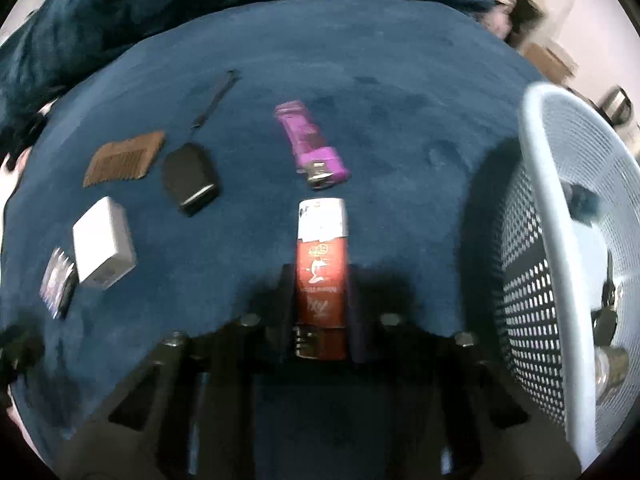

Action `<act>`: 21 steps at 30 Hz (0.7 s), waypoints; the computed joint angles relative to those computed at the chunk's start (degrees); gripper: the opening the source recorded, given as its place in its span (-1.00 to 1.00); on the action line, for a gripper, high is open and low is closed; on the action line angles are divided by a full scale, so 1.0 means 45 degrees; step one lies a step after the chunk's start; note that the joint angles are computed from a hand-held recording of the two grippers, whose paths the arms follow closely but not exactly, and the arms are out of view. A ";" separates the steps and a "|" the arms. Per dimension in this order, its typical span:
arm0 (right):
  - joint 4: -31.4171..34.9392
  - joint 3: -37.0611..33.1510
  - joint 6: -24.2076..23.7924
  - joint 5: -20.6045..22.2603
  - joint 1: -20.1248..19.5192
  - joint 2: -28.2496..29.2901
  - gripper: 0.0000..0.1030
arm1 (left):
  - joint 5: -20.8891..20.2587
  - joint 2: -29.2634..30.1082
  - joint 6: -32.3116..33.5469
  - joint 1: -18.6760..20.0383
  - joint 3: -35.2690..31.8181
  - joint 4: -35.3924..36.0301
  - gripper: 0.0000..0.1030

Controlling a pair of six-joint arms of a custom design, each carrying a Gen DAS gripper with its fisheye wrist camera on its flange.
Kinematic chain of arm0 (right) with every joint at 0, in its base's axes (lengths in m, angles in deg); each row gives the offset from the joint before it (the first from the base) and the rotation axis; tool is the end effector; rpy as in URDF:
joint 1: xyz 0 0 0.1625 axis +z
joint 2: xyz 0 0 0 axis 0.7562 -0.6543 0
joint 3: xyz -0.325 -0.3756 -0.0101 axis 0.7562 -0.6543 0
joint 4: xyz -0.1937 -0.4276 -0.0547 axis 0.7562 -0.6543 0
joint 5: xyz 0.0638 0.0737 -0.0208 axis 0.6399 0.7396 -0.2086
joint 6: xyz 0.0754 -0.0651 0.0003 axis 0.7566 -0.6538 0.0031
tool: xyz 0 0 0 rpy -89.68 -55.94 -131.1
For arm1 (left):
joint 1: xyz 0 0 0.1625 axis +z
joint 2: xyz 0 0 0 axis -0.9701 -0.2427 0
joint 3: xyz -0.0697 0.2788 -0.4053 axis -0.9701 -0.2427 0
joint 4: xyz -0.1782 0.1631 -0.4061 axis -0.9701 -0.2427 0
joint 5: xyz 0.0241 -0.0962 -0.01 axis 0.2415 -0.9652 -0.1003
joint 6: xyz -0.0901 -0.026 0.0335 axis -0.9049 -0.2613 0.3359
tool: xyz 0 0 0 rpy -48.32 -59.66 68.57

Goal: Organize rigid objects
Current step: 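Grasp red-and-white lighter with right tool while left tool grasps black battery pack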

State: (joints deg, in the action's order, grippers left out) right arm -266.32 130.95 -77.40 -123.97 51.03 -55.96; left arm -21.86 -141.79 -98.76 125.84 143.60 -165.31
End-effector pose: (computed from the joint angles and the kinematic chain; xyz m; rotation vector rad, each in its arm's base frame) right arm 0.1599 -0.4533 0.0834 0.7253 -2.3585 0.3618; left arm -0.0339 -0.3625 0.1629 -0.5017 2.3523 -0.7493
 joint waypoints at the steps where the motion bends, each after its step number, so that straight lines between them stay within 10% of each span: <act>1: 0.0430 0.0088 -0.0003 0.0287 -0.0018 -0.0230 -0.54 | 0.0024 0.0100 0.0130 0.0057 -0.0050 -0.0109 0.98; 16: 0.3171 0.0495 0.0182 0.1538 -0.0204 -0.1479 -0.50 | 0.0410 0.2717 0.4042 0.1612 -0.2014 -0.1314 0.62; 21: 0.3289 0.0238 0.0096 0.1247 -0.0119 -0.1128 -0.55 | 0.0405 0.2519 0.3908 0.1428 -0.1761 -0.1706 0.13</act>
